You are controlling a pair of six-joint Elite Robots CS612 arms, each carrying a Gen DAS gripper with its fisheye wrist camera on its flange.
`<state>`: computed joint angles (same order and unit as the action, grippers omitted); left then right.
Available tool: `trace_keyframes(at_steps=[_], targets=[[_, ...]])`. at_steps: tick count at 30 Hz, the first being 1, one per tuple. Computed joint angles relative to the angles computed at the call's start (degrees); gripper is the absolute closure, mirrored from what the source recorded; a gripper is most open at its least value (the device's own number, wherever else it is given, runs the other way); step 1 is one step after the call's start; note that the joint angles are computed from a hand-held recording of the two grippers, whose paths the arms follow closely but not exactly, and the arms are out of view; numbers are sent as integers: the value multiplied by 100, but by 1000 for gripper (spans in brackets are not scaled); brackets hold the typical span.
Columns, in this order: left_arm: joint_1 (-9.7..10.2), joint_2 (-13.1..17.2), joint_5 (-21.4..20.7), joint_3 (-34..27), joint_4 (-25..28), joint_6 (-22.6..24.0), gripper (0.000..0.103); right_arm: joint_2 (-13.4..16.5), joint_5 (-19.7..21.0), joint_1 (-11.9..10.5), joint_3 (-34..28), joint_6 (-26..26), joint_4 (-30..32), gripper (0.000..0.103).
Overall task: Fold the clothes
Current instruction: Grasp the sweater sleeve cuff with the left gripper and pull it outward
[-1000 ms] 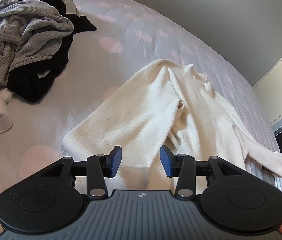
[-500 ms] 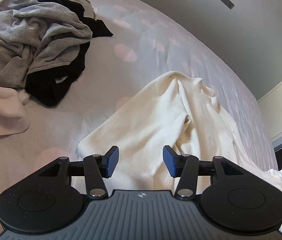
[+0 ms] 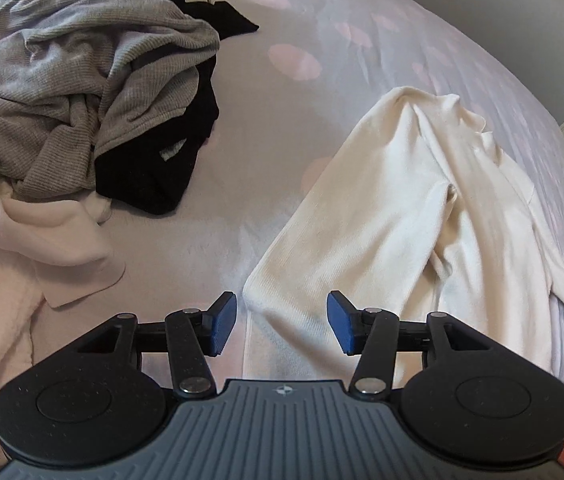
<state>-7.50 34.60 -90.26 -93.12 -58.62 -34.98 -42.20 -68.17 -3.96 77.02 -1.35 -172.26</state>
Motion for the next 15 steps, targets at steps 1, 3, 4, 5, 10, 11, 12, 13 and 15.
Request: trace_keyframes(at_steps=[1,3,4,5,10,11,12,13,15], targets=[[1,-1,-36,42,14,-19,58,25,109,-22,-9,59,36,60],[-9,27,-68,69,-52,-46,79,83,266,-72,-47,277,57,60],[-15,43,-83,82,-88,-60,84,112,306,-96,-70,429,75,60],[-21,58,-97,94,-124,-74,95,135,345,-122,-86,586,113,60],[-66,-52,237,72,-477,276,99,208,478,-184,-120,1037,88,60],[-73,-118,364,98,-528,368,99,218,499,-184,-132,1041,94,60],[-76,-210,514,146,-587,467,99,229,518,-179,-149,1005,124,60],[-74,-309,644,213,-630,580,99,240,538,-174,-172,961,168,60],[-68,-535,914,414,-685,815,99,268,587,-171,-225,892,264,60]])
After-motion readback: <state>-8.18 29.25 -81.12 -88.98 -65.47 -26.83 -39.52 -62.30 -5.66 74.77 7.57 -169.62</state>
